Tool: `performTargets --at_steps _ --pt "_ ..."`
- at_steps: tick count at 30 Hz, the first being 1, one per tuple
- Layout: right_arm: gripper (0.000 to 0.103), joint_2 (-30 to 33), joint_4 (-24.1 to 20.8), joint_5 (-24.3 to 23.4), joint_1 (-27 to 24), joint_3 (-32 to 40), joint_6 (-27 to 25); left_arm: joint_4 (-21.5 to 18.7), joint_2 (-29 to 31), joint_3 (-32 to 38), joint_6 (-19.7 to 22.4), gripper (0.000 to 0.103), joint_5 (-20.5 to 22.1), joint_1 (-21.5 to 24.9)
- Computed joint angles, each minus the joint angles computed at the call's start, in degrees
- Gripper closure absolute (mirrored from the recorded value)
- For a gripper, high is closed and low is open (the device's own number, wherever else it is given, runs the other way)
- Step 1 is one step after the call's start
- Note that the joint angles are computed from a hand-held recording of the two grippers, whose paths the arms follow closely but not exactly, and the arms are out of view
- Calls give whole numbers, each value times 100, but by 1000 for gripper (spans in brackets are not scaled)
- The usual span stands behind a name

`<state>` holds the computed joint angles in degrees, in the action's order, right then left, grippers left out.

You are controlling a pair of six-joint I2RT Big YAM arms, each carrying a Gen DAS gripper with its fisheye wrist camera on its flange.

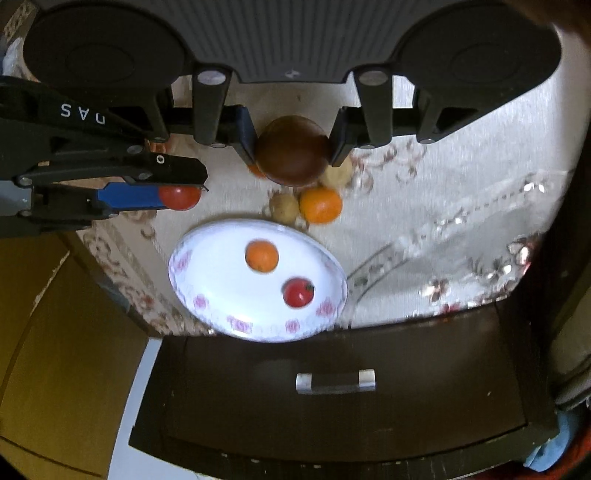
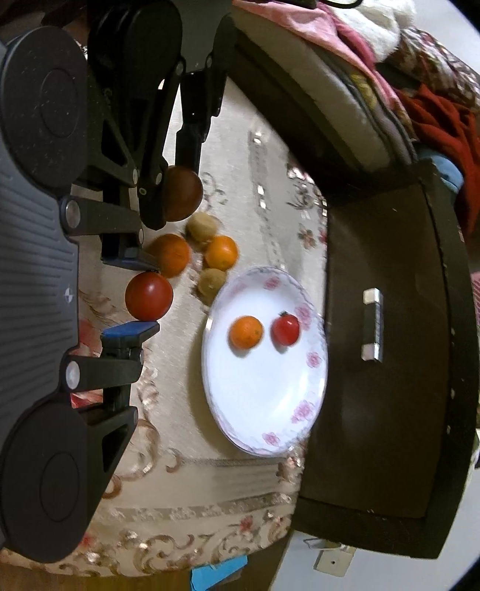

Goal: Organize fruits
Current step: 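Carry both tomatoes over the white bowl and open both tools to release them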

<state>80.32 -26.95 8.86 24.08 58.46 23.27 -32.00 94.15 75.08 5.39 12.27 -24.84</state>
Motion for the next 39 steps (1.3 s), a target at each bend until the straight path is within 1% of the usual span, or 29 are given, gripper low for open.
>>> performTargets --at_steps 3,16,21,24,28,39 --pt "78 4 39 95 -61 58 21 -6 127 210 -33 54 -38 -47" --pt "78 223 294 -13 -536 268 320 49 736 1030 -35 54 -186 -221" --pt "78 349 367 -57 -678 327 287 65 941 1230 -91 55 -235 -237" --pt "78 474 430 -113 -745 420 180 104 1035 1316 -153 55 -221 -220" --pt "77 581 507 -148 -791 482 165 78 1166 1430 -145 55 -245 -232" --pt "77 703 495 -182 -847 511 158 76 1248 1469 -119 55 -271 -259"
